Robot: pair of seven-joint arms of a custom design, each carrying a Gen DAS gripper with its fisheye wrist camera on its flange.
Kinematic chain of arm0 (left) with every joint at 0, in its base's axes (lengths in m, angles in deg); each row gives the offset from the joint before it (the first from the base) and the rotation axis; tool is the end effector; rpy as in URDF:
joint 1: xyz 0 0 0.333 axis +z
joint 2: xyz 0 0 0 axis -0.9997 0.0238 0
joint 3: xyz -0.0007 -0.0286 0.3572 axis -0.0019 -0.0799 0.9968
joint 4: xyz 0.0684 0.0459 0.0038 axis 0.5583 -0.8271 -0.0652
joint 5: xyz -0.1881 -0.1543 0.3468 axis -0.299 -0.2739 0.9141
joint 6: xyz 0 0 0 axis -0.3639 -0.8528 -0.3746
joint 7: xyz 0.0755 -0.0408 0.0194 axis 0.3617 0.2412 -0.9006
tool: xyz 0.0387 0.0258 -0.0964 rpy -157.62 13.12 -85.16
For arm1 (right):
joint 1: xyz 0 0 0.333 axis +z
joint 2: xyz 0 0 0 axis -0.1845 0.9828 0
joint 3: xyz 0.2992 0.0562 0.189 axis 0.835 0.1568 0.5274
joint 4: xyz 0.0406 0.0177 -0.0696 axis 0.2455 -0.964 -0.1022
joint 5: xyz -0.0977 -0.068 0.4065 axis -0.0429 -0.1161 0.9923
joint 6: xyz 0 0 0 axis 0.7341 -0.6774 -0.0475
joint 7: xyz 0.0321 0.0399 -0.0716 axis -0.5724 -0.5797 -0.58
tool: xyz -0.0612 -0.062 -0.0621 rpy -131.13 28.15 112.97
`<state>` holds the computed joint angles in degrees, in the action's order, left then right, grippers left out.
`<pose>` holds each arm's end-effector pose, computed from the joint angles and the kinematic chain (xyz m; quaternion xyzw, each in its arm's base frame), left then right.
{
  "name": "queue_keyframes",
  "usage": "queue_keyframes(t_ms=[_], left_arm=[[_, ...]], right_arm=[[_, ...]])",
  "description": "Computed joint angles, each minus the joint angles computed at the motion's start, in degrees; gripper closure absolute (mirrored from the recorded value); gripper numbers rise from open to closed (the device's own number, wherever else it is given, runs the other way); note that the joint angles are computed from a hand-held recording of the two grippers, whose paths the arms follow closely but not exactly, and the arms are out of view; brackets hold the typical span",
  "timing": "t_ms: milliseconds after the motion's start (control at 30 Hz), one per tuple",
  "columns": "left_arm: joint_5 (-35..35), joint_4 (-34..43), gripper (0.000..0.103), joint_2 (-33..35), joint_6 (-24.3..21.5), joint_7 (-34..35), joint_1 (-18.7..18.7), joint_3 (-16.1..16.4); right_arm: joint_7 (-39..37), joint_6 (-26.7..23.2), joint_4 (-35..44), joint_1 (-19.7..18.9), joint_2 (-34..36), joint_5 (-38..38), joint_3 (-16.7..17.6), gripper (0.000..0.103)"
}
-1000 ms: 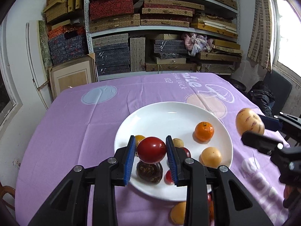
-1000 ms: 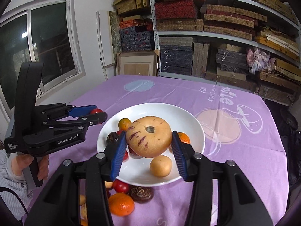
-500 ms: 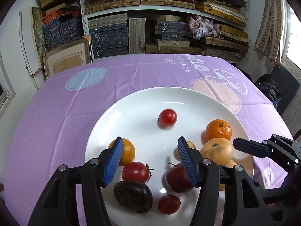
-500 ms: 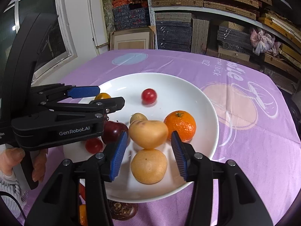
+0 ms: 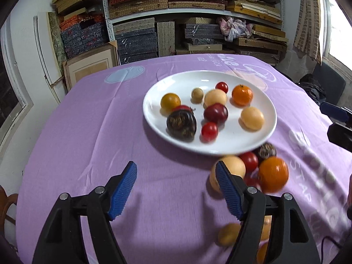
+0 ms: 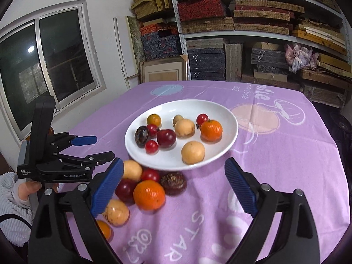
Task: Organize fruits
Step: 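Move the left tool to a small tan round fruit and grasp it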
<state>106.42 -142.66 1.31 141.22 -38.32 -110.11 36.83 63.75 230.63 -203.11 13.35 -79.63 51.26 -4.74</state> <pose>0.4508 -0.3843 0.5097 -0.6115 0.6967 -0.2496 0.2800 0.4383 0.1421 0.5095 -0.7342 0.4618 -0.1722 0.4670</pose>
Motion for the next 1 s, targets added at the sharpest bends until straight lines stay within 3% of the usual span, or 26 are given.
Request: queue_keyframes(t_ms=[200,400,633,1000], left_arm=[[2.1,-5.7,0.028,-2.6,0.5,-3.6,-1.0,-1.4],[4.1,-6.4,0.028,-2.9,1.4,-5.8,-0.8,-1.7],[4.9,-8.0,0.028,-3.9,7.9,-6.0,-0.6,-1.4],[1.9,-7.5,0.023,-2.5,6.1,-1.1,-2.1,-1.9]], right_arm=[[-1.5,-0.6,-3.4,0.3,-2.2,2.5,-0.1,0.012],[0.0,-1.8,-2.9,-0.8,-1.4,1.5,-0.1,0.012],[2.6,-2.5,-2.6,-1.5,-0.8,-0.6,-0.5,0.012],[2.4,-2.9,-2.6,-1.2,-0.7,-1.2,-0.5,0.011]])
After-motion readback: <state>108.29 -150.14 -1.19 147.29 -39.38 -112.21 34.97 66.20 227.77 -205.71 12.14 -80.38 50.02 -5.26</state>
